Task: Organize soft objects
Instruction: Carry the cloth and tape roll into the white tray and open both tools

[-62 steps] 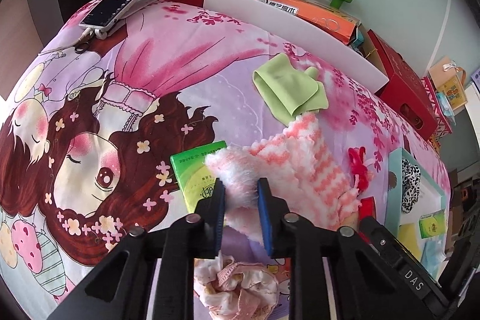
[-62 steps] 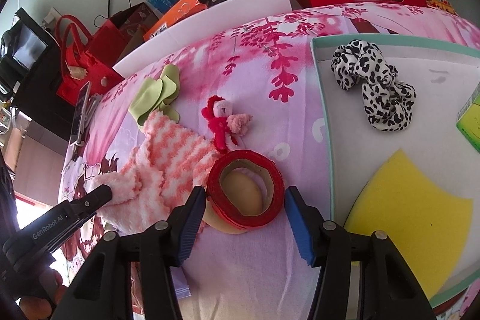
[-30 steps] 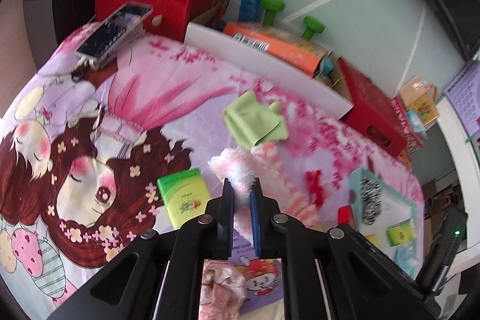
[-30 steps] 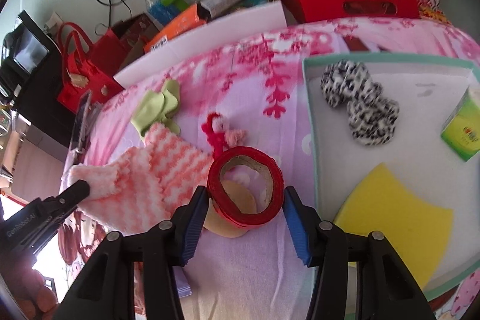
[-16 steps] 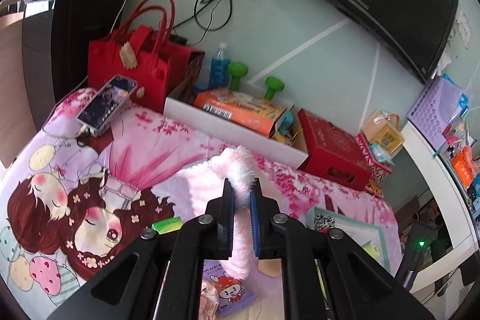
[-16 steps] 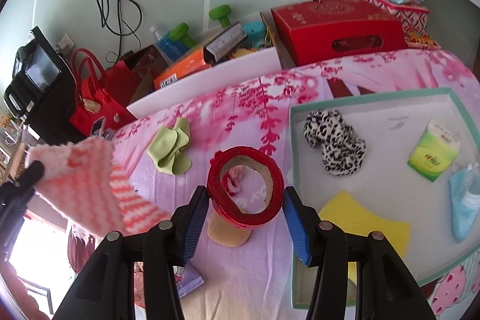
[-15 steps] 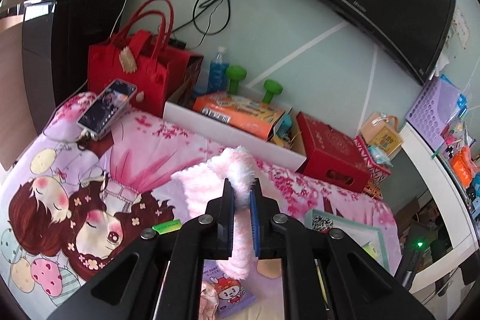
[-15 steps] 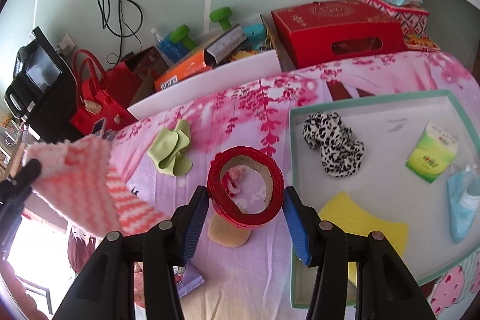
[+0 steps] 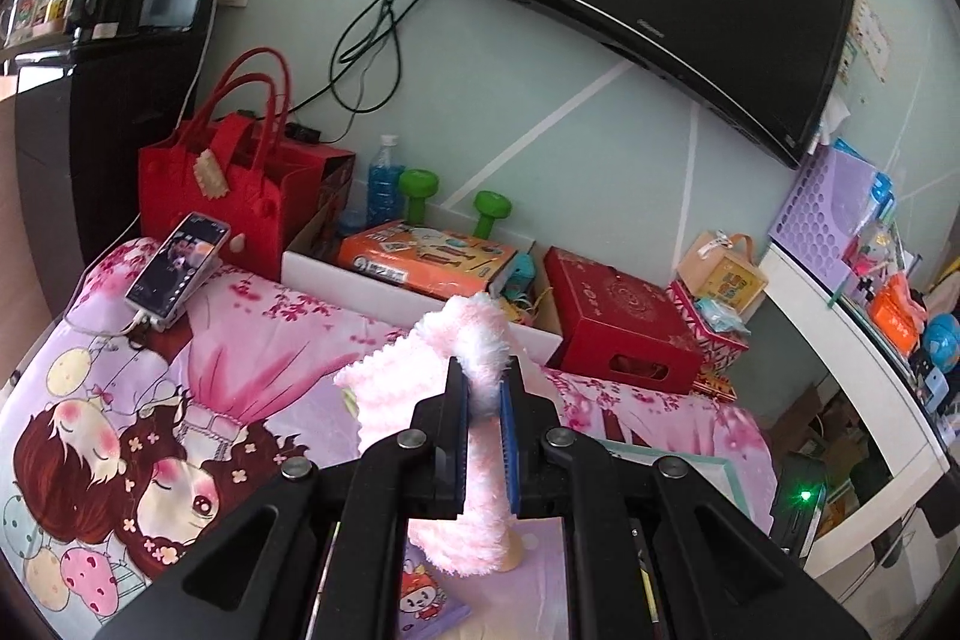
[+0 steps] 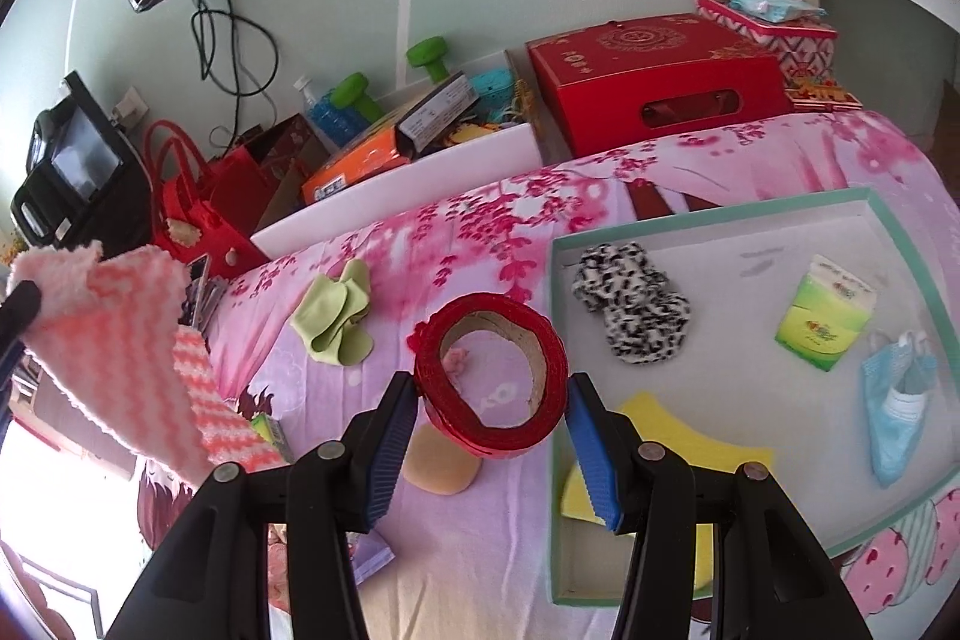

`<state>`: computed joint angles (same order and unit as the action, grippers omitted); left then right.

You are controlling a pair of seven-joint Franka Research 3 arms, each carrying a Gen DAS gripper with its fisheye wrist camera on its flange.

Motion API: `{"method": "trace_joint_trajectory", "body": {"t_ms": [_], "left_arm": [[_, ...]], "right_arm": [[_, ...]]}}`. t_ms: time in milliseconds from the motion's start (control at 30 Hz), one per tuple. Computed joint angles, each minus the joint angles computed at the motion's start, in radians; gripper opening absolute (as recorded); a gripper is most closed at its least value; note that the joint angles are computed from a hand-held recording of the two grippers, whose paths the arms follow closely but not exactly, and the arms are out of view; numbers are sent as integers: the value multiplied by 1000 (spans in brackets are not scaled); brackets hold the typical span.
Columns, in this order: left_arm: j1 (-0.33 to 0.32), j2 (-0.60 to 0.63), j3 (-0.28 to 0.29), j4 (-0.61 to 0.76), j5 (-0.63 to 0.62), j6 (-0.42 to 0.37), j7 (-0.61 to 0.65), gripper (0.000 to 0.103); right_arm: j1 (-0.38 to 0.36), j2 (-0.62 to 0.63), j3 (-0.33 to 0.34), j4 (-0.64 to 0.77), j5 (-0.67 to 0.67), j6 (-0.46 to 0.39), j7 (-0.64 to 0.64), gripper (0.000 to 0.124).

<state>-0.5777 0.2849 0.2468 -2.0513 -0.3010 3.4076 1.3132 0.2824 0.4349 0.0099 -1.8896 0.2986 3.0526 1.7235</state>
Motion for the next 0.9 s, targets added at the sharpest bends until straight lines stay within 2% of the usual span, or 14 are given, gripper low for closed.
{"method": "trace_joint_trajectory", "body": {"t_ms": [233, 333, 467, 600, 667, 733, 900], "left_arm": [[79, 32, -126, 65, 139, -16, -22, 9], [147, 60, -222, 109, 247, -29, -51, 9], [217, 117, -333, 186, 372, -60, -82, 9], [289, 175, -453, 257, 473, -97, -103, 9], [289, 193, -469, 280, 513, -97, -111, 9], [267, 211, -457, 303, 544, -94, -122, 9], [275, 298, -495, 412, 600, -154, -131, 9]], "right_arm": [[27, -41, -81, -60, -29, 9, 73, 54], [11, -57, -91, -87, -33, 15, 94, 54], [32, -84, -157, -134, -69, 28, 158, 54], [23, -113, -195, -182, -91, 49, 213, 54], [44, -127, -244, -206, -114, 59, 258, 54], [47, -138, -271, -225, -133, 68, 288, 54], [9, -150, -265, -250, -133, 85, 307, 54]]}}
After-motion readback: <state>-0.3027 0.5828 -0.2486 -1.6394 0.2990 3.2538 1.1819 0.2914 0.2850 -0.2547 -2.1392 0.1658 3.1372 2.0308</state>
